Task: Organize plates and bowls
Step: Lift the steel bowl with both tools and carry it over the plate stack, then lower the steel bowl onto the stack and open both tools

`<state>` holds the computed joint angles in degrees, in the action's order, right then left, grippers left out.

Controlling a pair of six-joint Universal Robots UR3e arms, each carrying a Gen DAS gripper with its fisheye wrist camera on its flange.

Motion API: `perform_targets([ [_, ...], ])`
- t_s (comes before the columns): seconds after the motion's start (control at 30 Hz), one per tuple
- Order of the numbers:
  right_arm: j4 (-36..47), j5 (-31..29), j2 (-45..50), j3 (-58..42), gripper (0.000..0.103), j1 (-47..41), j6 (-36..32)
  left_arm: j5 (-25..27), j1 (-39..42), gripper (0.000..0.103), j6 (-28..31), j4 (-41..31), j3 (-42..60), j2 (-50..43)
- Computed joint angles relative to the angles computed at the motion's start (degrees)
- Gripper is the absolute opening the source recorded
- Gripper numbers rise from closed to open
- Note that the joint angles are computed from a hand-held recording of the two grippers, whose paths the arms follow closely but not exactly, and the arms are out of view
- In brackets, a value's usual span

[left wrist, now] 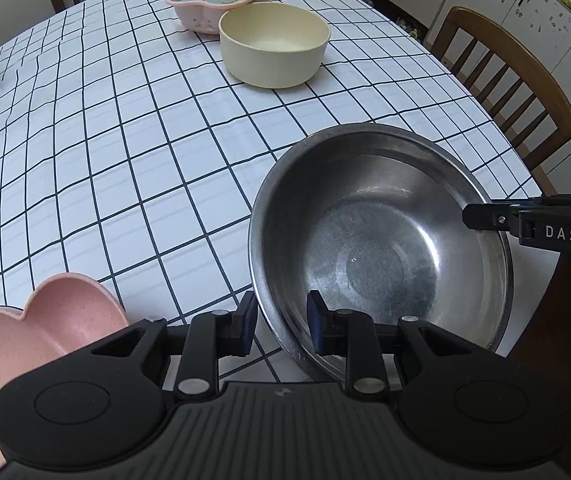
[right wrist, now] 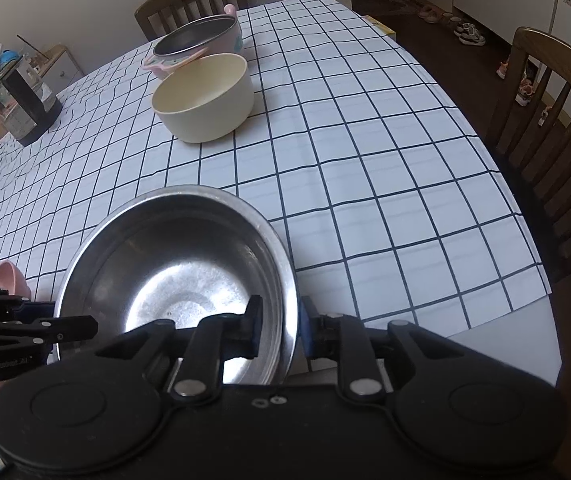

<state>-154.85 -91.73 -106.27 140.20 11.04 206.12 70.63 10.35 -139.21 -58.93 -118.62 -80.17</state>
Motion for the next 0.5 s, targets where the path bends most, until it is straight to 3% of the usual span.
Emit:
perform_targets([
  [0.1, 0.99, -1.77, -0.86, -0.62, 0.024, 1.26, 0.12, 0.07, 0.44, 0.026, 0.0, 0.89, -0.83, 1.22],
  [0.27, 1.8, -4.63, -2.8, -1.72, 0.034, 3.67, 0.23, -0.4, 1.72, 0.026, 0.1, 0.4, -0.8, 2.82],
  [0.5, 3.46, -7.41, -3.18, -5.41, 0.037, 8.7, 0.55, -3.72, 5.21, 0.026, 2.53, -2.96, -0.52, 7.23],
])
